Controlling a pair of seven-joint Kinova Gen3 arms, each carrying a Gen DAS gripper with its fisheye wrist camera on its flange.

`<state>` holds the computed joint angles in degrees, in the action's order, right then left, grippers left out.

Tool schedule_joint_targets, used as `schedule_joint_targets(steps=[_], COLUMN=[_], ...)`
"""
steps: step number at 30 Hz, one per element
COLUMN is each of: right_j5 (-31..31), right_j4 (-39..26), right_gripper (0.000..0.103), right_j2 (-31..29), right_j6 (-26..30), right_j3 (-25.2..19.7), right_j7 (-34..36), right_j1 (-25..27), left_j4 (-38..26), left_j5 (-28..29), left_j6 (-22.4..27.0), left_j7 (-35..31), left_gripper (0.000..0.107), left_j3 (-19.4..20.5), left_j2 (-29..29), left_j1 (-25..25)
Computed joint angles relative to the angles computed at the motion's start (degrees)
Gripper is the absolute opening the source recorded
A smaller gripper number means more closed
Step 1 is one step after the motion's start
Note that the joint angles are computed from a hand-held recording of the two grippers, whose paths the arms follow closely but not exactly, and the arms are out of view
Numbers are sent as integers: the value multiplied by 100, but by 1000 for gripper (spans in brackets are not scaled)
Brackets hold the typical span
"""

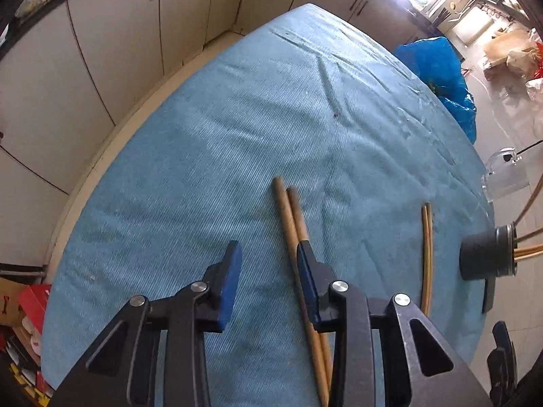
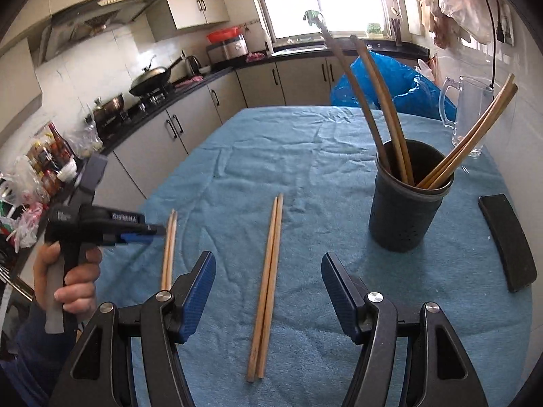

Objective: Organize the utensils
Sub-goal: 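Grasp a wooden chopstick with the right gripper while the left grasps another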

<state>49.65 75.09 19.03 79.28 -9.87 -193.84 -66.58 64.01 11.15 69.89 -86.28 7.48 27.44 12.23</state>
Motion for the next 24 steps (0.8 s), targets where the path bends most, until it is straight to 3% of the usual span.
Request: schedule_joint_targets(steps=[5, 7, 10, 15, 21, 24], right_j5=[-394, -627, -831, -1285, -2012, -2207], right_j4=[-367, -494, -728, -1096, -1274, -1533], right_gripper=[52, 38, 29, 27, 27, 27], right_j2=[194, 274, 445, 683, 830, 1006], right_j6=[-50, -131, -101, -86, -562, -457], right_j3=[72, 139, 282, 514, 606, 693], right_j7=[555, 756, 1000, 1386, 1986, 2253], right_j1=[255, 415, 539, 906, 1564, 1668], left_j4=[-179, -92, -37, -81, -382, -570], left_j5=[-91, -235, -314, -299, -213, -244], left_j6=[100, -27, -94, -55, 273, 405], left_j7=[37, 98, 113, 32, -133, -112], left_gripper=[24, 23, 22, 20, 20, 20], left_j3=[-8, -57, -55, -17, -2, -22], left_j2=[109, 58, 21, 57, 219, 320], left_j1=[115, 224, 268, 213, 114, 160])
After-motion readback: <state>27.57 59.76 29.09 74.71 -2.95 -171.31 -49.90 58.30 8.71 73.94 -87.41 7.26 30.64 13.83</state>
